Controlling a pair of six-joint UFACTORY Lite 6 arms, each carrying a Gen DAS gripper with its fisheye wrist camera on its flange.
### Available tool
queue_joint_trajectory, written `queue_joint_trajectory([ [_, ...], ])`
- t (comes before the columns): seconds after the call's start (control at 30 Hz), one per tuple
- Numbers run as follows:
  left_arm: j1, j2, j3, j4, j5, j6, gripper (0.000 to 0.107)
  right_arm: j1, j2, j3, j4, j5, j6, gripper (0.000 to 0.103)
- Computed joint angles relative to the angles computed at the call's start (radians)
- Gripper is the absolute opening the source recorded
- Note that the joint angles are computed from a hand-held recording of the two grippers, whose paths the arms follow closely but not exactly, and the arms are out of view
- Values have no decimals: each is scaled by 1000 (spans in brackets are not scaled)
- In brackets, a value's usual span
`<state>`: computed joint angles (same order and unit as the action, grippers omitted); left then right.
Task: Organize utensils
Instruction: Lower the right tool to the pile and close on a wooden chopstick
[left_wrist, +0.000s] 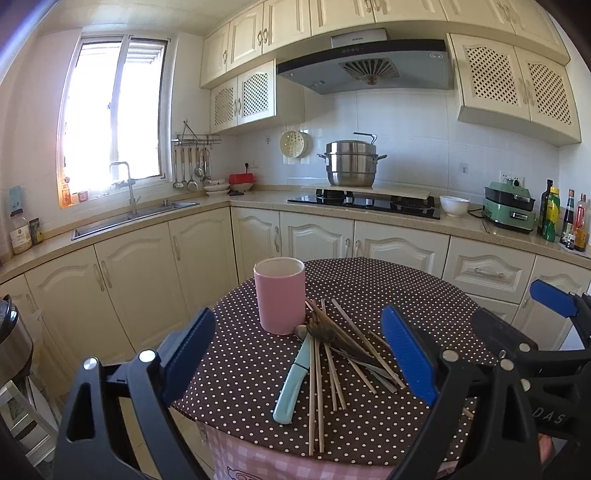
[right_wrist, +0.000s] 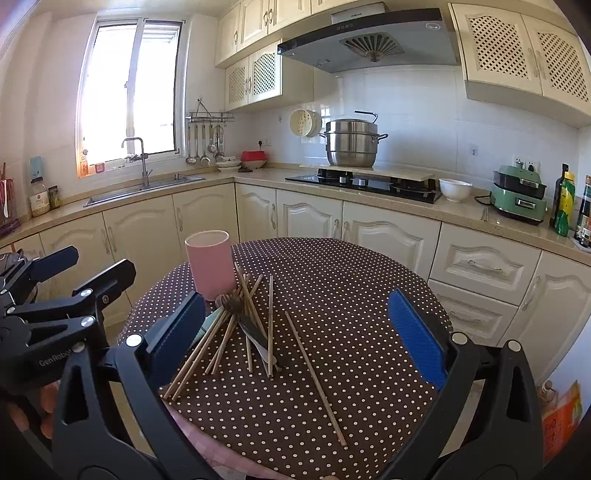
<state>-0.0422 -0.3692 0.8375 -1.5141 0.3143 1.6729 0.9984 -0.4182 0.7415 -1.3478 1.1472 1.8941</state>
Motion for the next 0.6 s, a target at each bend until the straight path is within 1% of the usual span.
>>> queue_joint_trajectory([
  [0.1,-18,85,40,17,-2,-15,90,-79,3,-18,-5,-88,-14,97],
  [0.13,-17,124,62,40,16,-35,90,-110,2,-25,-5,-123,-21,97],
  [0.2,-12,202,116,133,54,-117,90,-174,10,-36,-9,-186,-30,97],
  [0.3,1,364,249,350,107,-335,90,-324,26,-37,25,-336,-112,97],
  [0.33,5,400,273,378,117,-364,90,-374,41,-32,45,-380,-150,97],
  [0.5,11,600,427,602,140,-570,89,-543,121,-20,97,-534,-292,97],
  [0.53,6,626,445,641,139,-601,81,-572,138,-16,106,-562,-319,97],
  [0.57,3,654,466,669,150,-621,76,-600,158,-5,124,-583,-354,97],
  [0.6,0,681,491,707,171,-657,69,-621,171,1,138,-604,-383,97],
])
